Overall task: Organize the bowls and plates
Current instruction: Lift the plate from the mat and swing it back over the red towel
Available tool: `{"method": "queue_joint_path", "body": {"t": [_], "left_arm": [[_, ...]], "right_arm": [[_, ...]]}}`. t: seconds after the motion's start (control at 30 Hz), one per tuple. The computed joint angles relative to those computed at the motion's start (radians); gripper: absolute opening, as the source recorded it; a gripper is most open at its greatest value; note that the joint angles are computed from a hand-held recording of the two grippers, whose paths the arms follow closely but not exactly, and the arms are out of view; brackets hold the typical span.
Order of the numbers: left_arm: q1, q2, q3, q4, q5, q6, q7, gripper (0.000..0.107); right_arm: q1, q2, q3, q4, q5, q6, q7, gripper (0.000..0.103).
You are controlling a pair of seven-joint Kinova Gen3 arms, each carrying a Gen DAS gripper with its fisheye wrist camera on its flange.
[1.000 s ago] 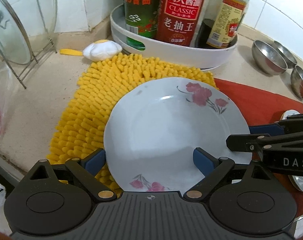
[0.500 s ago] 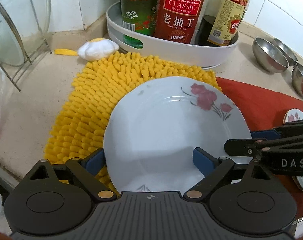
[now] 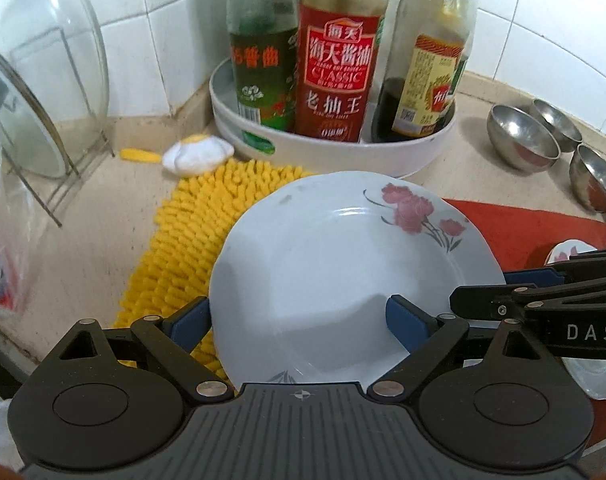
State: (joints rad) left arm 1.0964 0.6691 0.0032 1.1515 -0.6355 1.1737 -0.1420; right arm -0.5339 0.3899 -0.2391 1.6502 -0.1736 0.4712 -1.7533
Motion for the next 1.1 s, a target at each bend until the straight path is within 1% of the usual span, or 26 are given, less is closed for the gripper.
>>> {"method": "queue_joint_path", "body": {"t": [0.2, 0.27, 0.3, 0.33, 0.37, 0.4, 0.43, 0.47, 0.5, 0.53, 0.57, 0.6, 0.63, 0.67, 0.7, 0.73, 0.77, 0.87, 0.9, 0.93, 1.0, 1.03, 1.07, 1.1], "left_arm": [[0.014, 0.019, -0.004, -0.052, -0.012, 0.024, -0.019, 0.096], [0.022, 0.03, -0.015, -0.076, -0.008, 0.033, -0.035, 0.096], [0.016, 0.028, -0.006, -0.075, -0.013, 0.019, -0.05, 0.086], [0.0, 0.021, 0.022, -0.079, -0.009, -0.007, -0.081, 0.063], [-0.007, 0.029, 0.033, -0.101, 0.002, -0.017, -0.121, 0.058], [0.004, 0.049, 0.025, -0.129, -0.003, -0.011, -0.162, 0.065], [0.033, 0.072, -0.001, -0.154, -0.023, 0.0, -0.191, 0.074], [0.044, 0.081, -0.017, -0.162, -0.027, -0.005, -0.204, 0.081], [0.036, 0.075, -0.016, -0.151, -0.014, -0.027, -0.201, 0.081], [0.009, 0.058, -0.001, -0.121, 0.015, -0.063, -0.181, 0.072], [-0.018, 0.033, 0.02, -0.079, 0.033, -0.099, -0.152, 0.067], [-0.027, 0.012, 0.023, -0.043, 0.039, -0.118, -0.13, 0.068], [-0.018, -0.003, 0.008, -0.013, 0.035, -0.121, -0.109, 0.072], [0.006, -0.016, -0.026, 0.012, 0.035, -0.108, -0.079, 0.074], [0.017, -0.037, -0.041, 0.05, 0.029, -0.112, -0.038, 0.078], [0.014, -0.063, -0.045, 0.095, 0.031, -0.132, 0.002, 0.081], [0.003, -0.09, -0.046, 0.141, 0.044, -0.166, 0.043, 0.083], [-0.052, -0.14, -0.013, 0.257, 0.04, -0.283, 0.15, 0.083], [-0.071, -0.138, -0.002, 0.27, 0.046, -0.303, 0.159, 0.082], [-0.085, -0.133, 0.003, 0.272, 0.067, -0.311, 0.157, 0.081], [-0.129, -0.122, 0.038, 0.286, 0.078, -0.362, 0.143, 0.08], [-0.132, -0.111, 0.038, 0.279, 0.082, -0.37, 0.133, 0.081], [-0.117, -0.096, 0.019, 0.262, 0.08, -0.363, 0.119, 0.083], [-0.113, -0.085, 0.019, 0.246, 0.071, -0.353, 0.11, 0.087]], "right_arm": [[0.014, -0.036, -0.002, 0.041, -0.011, -0.036, -0.003, 0.034], [0.01, -0.047, 0.009, 0.052, -0.016, -0.045, 0.0, 0.034], [0.026, -0.052, -0.002, 0.063, -0.035, -0.056, 0.023, 0.034], [0.06, -0.06, -0.032, 0.079, -0.069, -0.077, 0.063, 0.031], [0.097, -0.066, -0.072, 0.08, -0.106, -0.081, 0.093, 0.015], [0.115, -0.061, -0.093, 0.067, -0.127, -0.069, 0.107, 0.015], [0.119, -0.051, -0.096, 0.056, -0.131, -0.053, 0.105, 0.015], [0.104, -0.049, -0.081, 0.052, -0.12, -0.054, 0.103, 0.015], [0.074, -0.045, -0.047, 0.057, -0.091, -0.07, 0.108, 0.014], [0.062, -0.038, -0.03, 0.062, -0.079, -0.085, 0.102, 0.014], [0.068, -0.021, -0.032, 0.056, -0.082, -0.085, 0.097, 0.012], [0.093, 0.0, -0.053, 0.045, -0.102, -0.075, 0.1, 0.012], [0.104, 0.01, -0.063, 0.042, -0.115, -0.07, 0.109, 0.012], [0.097, 0.014, -0.057, 0.045, -0.112, -0.078, 0.107, 0.012], [0.102, 0.018, -0.064, 0.048, -0.114, -0.08, 0.116, 0.012], [0.125, 0.028, -0.088, 0.042, -0.131, -0.07, 0.141, 0.012], [0.139, 0.036, -0.102, 0.042, -0.149, -0.068, 0.157, 0.012], [0.115, 0.034, -0.07, 0.047, -0.135, -0.067, 0.149, 0.012], [0.111, 0.027, -0.061, 0.055, -0.134, -0.075, 0.141, 0.012], [0.112, 0.022, -0.056, 0.062, -0.134, -0.085, 0.136, 0.015], [0.112, 0.027, -0.043, 0.056, -0.136, -0.086, 0.129, 0.022], [0.109, 0.044, -0.04, 0.033, -0.121, -0.063, 0.122, 0.022], [0.105, 0.062, -0.035, 0.011, -0.116, -0.039, 0.117, 0.022], [0.113, 0.08, -0.045, -0.002, -0.126, -0.027, 0.12, 0.022]]}}
